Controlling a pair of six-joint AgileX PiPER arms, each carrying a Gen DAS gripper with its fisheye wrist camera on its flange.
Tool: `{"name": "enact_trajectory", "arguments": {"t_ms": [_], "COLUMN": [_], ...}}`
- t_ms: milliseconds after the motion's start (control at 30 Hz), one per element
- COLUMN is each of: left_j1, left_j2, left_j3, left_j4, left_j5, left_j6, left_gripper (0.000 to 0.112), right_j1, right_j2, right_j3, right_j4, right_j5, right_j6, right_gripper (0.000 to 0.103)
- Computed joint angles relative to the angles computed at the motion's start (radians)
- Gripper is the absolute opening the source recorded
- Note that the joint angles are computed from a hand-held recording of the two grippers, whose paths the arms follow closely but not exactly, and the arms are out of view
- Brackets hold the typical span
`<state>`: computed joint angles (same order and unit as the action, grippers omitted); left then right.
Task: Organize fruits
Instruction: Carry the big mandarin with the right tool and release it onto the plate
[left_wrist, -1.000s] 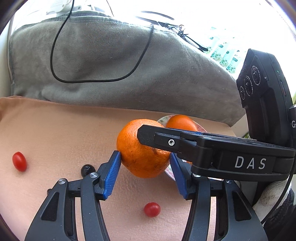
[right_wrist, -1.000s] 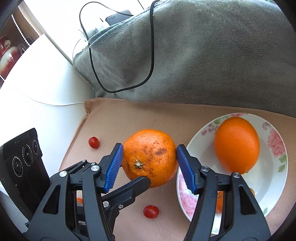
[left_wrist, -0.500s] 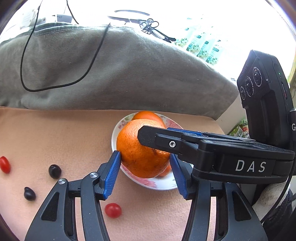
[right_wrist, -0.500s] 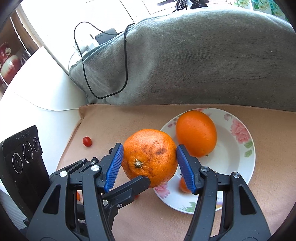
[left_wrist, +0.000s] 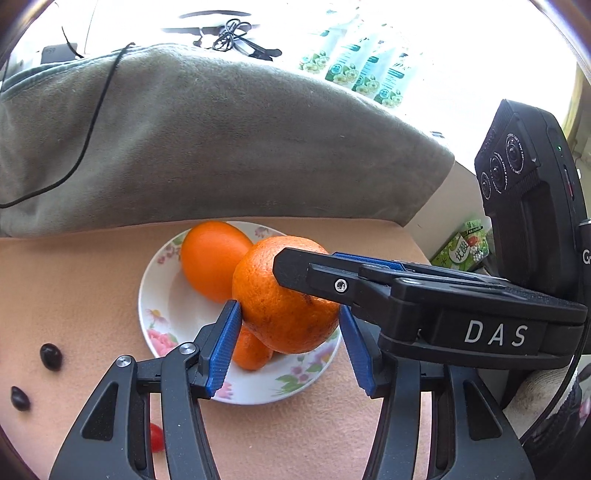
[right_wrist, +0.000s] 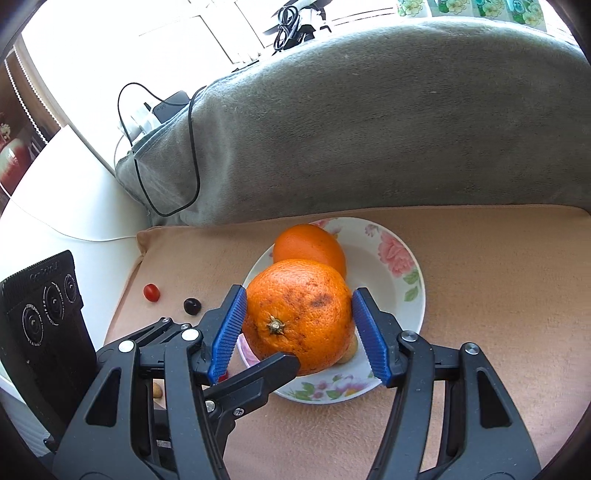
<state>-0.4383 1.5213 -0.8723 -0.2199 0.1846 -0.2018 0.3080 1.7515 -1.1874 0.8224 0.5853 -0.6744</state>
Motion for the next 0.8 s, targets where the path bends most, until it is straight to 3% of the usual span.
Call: {"name": "enact_trajectory", "arguments": {"t_ms": [100, 367, 433, 800], "left_j1": [-0.006, -0.037, -0.036, -0.036], "left_j2": [0.028, 0.068, 0.047, -0.061], "left_j3": [-0.022, -0.058, -0.042, 0.041], "left_j4": [-0.054, -0.015, -0.021, 0.081], "left_j5": [0.007, 0.005, -0.006, -0.015], "left_j6": [0.056, 0.017, 0.028, -0.079], "left_gripper": [0.053, 0.053, 0.050, 0.050], "right_j1": [-0.027, -0.080, -0.090, -0.086], "right_j2": [0.008, 0.026, 0.017, -0.057], "right_j3": [0.002, -0.001, 0.003, 0.051], "right_j4": [0.012, 0.071, 0.100, 0.107], "right_j5": [0.004, 0.025, 0.025, -0.015], "right_j6": [-0.011, -0.062, -0.085, -0.083], "right_gripper": [0.062, 0.059, 0.055, 0.055]}}
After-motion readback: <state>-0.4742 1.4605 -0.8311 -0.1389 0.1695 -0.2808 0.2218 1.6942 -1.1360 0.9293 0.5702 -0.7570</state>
